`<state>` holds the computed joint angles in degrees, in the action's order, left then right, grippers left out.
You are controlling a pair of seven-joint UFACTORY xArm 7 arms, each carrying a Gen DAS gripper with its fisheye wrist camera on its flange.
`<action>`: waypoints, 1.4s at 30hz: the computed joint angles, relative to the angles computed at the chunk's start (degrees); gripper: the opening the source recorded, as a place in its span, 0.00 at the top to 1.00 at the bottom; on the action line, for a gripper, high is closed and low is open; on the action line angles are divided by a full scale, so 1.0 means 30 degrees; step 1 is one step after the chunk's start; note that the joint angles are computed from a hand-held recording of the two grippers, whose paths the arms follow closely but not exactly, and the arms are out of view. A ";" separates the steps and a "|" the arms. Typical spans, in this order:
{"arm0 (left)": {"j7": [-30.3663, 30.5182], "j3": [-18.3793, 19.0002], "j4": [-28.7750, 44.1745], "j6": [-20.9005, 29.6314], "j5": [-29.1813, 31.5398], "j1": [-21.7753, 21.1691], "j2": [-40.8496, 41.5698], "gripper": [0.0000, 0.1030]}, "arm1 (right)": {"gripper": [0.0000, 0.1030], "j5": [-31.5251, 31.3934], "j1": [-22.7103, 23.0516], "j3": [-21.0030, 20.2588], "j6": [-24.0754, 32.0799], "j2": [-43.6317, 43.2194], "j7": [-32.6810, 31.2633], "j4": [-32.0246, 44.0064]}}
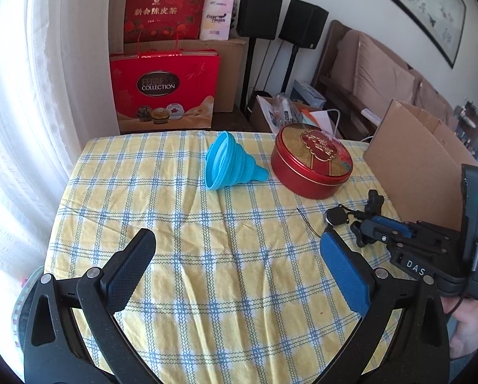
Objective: Organize objects
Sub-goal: 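Grasp the black four-lobed knob with the right gripper and lift it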
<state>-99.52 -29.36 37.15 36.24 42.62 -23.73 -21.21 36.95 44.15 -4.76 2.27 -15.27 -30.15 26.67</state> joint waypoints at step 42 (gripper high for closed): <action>-0.0057 0.1083 0.1447 -0.1607 0.0748 -0.0497 0.2222 0.00 | 0.65 -0.1917 0.0251 -0.0363 -0.0292 -0.0985 0.1495 -0.1218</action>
<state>-99.69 -26.12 41.49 31.42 44.86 -25.22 -14.54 31.20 44.90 -5.85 1.39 -18.23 -25.67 23.02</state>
